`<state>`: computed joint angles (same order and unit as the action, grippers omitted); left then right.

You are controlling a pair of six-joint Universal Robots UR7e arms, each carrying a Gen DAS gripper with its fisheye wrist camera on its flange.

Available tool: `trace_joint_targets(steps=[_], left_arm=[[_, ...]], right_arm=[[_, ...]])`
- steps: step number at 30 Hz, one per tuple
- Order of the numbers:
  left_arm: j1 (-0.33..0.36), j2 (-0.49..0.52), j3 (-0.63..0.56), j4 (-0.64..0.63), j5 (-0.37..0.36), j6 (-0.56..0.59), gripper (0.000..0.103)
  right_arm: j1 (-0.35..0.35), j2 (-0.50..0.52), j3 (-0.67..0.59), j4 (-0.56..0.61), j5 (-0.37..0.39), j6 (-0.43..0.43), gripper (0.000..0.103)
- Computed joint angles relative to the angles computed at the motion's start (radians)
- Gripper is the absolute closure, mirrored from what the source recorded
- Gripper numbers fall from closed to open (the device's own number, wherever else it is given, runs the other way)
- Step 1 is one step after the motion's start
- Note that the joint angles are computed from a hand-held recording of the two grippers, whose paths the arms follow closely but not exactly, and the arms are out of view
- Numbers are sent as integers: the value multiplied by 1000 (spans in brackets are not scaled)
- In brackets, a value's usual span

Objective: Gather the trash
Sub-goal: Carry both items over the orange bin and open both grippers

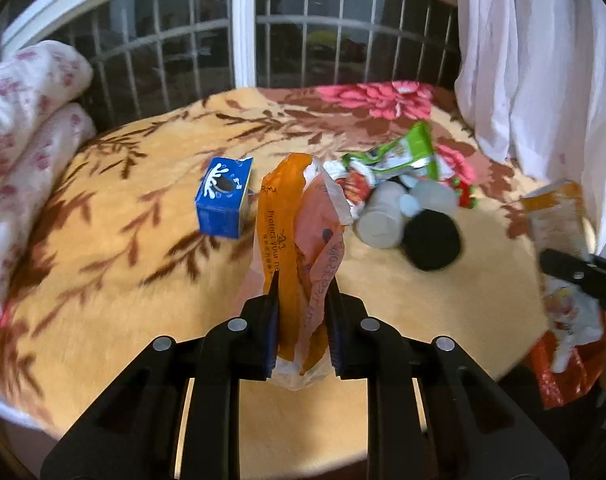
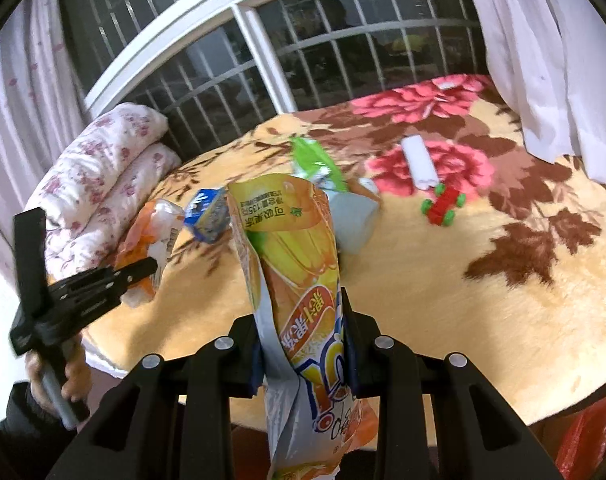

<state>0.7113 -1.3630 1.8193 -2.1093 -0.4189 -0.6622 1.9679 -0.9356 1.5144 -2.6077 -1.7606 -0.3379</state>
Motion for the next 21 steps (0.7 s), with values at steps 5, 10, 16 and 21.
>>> trace_joint_targets(steps=[5, 10, 16, 21], left_arm=[[-114, -58, 72, 235, 5, -285, 84], [-178, -91, 140, 382, -57, -469, 84], [-193, -108, 228, 389, -138, -507, 84], [-182, -114, 298, 410, -183, -523, 84]], right_arm=[[17, -65, 92, 6, 41, 5, 73], [28, -132, 207, 4, 25, -8, 73], [27, -174, 308, 15, -3, -21, 73], [20, -186, 397, -13, -37, -56, 73]])
